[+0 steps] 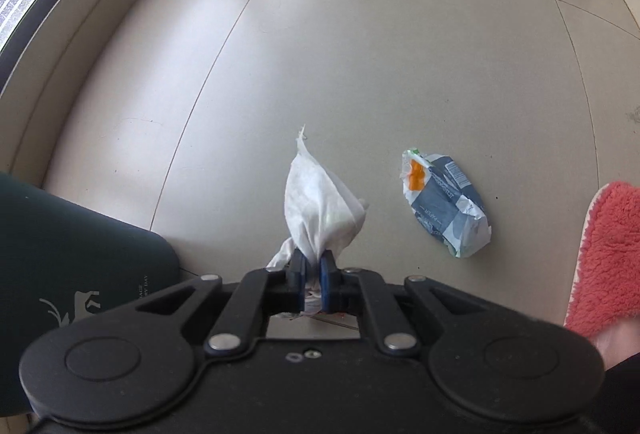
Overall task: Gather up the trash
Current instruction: 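Carry the white tissue into the bin and open the right gripper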
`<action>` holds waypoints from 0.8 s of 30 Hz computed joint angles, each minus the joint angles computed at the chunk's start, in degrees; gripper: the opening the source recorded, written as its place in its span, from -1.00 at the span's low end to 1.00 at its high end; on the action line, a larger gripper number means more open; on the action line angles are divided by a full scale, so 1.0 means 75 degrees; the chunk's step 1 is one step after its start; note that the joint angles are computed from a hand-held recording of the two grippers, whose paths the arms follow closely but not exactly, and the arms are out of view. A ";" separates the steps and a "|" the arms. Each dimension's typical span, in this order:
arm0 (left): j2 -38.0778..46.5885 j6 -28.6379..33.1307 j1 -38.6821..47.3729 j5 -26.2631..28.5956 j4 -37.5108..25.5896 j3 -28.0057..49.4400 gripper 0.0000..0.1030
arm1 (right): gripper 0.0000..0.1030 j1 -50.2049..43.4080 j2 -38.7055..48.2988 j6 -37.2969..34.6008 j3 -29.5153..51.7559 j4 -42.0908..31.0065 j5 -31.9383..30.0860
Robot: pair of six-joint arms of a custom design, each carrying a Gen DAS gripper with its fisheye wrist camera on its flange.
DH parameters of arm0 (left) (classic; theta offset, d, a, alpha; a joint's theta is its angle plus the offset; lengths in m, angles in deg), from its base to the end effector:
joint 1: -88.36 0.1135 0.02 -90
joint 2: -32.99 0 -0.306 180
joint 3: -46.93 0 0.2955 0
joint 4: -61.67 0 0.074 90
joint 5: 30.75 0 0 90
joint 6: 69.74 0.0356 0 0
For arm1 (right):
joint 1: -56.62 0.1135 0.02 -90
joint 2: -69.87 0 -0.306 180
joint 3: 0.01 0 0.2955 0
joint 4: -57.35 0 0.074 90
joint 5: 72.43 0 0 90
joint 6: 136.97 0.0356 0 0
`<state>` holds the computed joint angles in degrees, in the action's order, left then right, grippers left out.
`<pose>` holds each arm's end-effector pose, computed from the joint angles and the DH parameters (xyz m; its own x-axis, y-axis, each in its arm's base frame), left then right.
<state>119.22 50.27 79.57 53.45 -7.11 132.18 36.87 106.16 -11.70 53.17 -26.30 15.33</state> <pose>0.3298 -0.0474 0.3111 -0.7442 0.6186 -0.2522 0.5655 0.7843 0.2551 0.0940 -0.0323 0.2798 -0.5195 0.7996 -0.3014 0.7632 0.5928 0.2572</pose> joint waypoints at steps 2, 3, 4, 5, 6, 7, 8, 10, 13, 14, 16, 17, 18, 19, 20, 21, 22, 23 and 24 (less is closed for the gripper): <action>0.0001 -0.0005 -0.0005 -0.0005 0.0003 0.0008 -0.70 | -0.89 0.0927 0.0078 0.0450 0.0620 -0.0215 0.0272; 0.0000 -0.0010 -0.0009 -0.0009 0.0000 0.0014 -0.70 | -0.89 0.1268 0.0262 0.0578 0.0952 -0.0136 0.0217; -0.0004 -0.0008 -0.0003 -0.0001 0.0003 0.0012 -0.70 | -0.89 0.1599 0.0316 0.0760 0.1220 -0.0110 0.0235; -0.0003 -0.0015 -0.0001 0.0003 0.0003 0.0016 -0.70 | -0.88 0.2058 0.0389 0.0981 0.1518 -0.0072 0.0347; -0.0001 -0.0021 0.0003 0.0010 -0.0004 0.0024 -0.70 | -0.89 0.2539 0.0527 0.1186 0.1826 -0.0066 0.0479; 0.0000 -0.0029 0.0001 0.0011 -0.0006 0.0027 -0.70 | -0.89 0.3017 0.0674 0.1376 0.2107 -0.0044 0.0635; -0.0002 -0.0030 0.0003 0.0010 -0.0006 0.0027 -0.70 | -0.89 0.3369 0.0810 0.1480 0.2322 -0.0009 0.0734; 0.0001 -0.0033 0.0005 0.0013 -0.0009 0.0031 -0.70 | -0.89 0.4110 0.1180 0.1636 0.2794 0.0111 0.0942; 0.0012 -0.0050 0.0013 0.0030 -0.0037 0.0058 -0.70 | -0.88 0.4977 0.1753 0.1693 0.3320 0.0414 0.1173; 0.0018 -0.0054 0.0013 0.0033 -0.0049 0.0072 -0.70 | -0.89 0.5141 0.1927 0.1646 0.3462 0.0482 0.1213; 0.0016 -0.0044 0.0013 0.0038 -0.0048 0.0076 -0.70 | -0.89 0.5467 0.2349 0.1431 0.3670 0.0694 0.1378; 0.0013 -0.0039 0.0016 0.0046 -0.0051 0.0080 -0.70 | -0.88 0.5594 0.2605 0.1308 0.3791 0.0774 0.1442; 0.0014 -0.0039 0.0020 0.0054 -0.0057 0.0089 -0.70 | -0.88 0.5700 0.2861 0.1226 0.3936 0.0820 0.1480; 0.0018 -0.0043 0.0026 0.0064 -0.0070 0.0106 -0.70 | -0.88 0.5736 0.3074 0.1061 0.3972 0.0924 0.1447; 0.0026 -0.0052 0.0034 0.0078 -0.0090 0.0125 -0.70 | -0.88 0.5797 0.3276 0.0944 0.4052 0.0969 0.1456; 0.0037 -0.0055 0.0046 0.0098 -0.0110 0.0146 -0.70 | -0.88 0.5826 0.3533 0.0760 0.4071 0.1082 0.1446; 0.0050 -0.0058 0.0059 0.0117 -0.0132 0.0169 -0.70 | -0.88 0.5890 0.3795 0.0668 0.4200 0.1092 0.1423; 0.0061 -0.0058 0.0071 0.0134 -0.0156 0.0194 -0.70 | -0.88 0.5881 0.3985 0.0546 0.4189 0.1186 0.1338; 0.0067 -0.0057 0.0078 0.0148 -0.0165 0.0210 -0.70 | -0.88 0.5878 0.4233 0.0448 0.4311 0.1190 0.1272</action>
<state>119.72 49.84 80.15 54.56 -8.35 133.76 80.96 137.91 -8.34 85.50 -17.38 24.87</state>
